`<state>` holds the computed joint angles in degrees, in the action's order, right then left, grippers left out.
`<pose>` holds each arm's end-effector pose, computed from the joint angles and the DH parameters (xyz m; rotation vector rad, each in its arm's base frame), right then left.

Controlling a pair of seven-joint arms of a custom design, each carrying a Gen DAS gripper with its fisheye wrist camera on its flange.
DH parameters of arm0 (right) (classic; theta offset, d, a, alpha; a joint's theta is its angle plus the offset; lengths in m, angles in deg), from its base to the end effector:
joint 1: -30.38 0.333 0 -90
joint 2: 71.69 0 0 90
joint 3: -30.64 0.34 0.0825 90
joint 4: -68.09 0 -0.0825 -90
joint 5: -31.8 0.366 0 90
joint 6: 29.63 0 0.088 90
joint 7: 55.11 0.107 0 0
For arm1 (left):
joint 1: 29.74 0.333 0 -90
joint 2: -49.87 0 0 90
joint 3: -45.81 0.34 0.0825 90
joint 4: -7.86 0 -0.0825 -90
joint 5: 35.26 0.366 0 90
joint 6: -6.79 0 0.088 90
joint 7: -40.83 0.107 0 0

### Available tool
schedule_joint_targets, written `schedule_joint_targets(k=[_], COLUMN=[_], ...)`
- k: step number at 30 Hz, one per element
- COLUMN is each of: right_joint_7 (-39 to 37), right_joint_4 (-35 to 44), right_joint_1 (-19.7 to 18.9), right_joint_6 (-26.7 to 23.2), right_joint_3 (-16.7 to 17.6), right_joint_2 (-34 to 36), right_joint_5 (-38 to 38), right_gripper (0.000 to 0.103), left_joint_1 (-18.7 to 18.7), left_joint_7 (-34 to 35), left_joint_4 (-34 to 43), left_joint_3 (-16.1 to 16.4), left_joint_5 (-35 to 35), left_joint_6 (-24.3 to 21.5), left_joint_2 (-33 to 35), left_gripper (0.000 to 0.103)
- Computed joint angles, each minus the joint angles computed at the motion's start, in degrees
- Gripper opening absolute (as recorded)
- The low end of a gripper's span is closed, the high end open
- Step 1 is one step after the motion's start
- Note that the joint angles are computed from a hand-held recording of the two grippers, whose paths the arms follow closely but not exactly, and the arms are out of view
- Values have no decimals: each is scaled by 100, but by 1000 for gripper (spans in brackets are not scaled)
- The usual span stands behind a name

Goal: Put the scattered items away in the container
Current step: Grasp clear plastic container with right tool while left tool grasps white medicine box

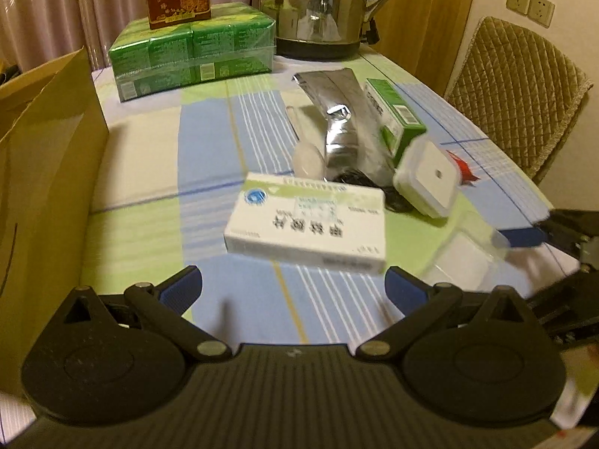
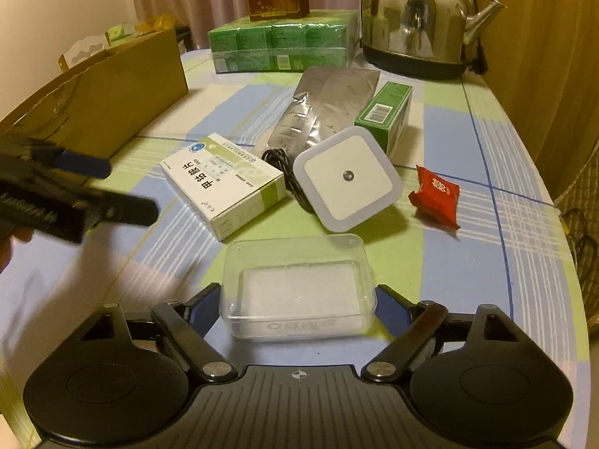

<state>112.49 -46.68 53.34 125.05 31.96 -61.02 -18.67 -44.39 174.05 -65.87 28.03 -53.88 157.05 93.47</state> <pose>0.5474 0.2747 0.4466 -1.5886 1.9782 -0.6697 0.7072 -0.3466 0.4006 -0.8682 2.6439 -1.0147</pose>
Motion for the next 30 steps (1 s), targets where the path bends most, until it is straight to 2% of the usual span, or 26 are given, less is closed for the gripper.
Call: schedule_joint_targets(k=[3,7,12,14,16,20,24,27,30], right_joint_7=[167,495,492,501,546,657,675,736,837], right_joint_4=[-69,-198,-226,-209,-185,-163,-143,-160,-170], right_joint_1=[15,1,-49,-54,-43,-17,12,14,36], right_joint_6=[-43,-80,-49,-65,-90,-147,-275,-314,-413], right_joint_3=[-27,-23,31,37,39,41,61,64,75], right_joint_2=[-61,-164,-181,-168,-149,-134,-135,-151,-171], right_joint_5=[-118,-327,-447,-475,-528,-625,-668,-707,-785], right_gripper=[83,83,83,83,83,83,83,83,83], left_joint_1=[-120,-273,-355,-368,-276,-18,218,270,200], left_joint_7=[-29,-130,-64,-35,89,474,1046,1389,1515], left_joint_4=[569,1545,2980,3294,3136,2188,1415,1015,954], left_joint_3=[75,131,-8,-29,-117,-267,-403,-384,-299], left_joint_5=[148,314,298,260,116,-233,-535,-675,-726], left_joint_6=[-146,-581,-1600,-1929,-2044,-1968,-2099,-1947,-1588], left_joint_2=[359,954,1751,1905,1811,1277,808,556,525], left_gripper=[102,102,102,102,102,102,102,102,102])
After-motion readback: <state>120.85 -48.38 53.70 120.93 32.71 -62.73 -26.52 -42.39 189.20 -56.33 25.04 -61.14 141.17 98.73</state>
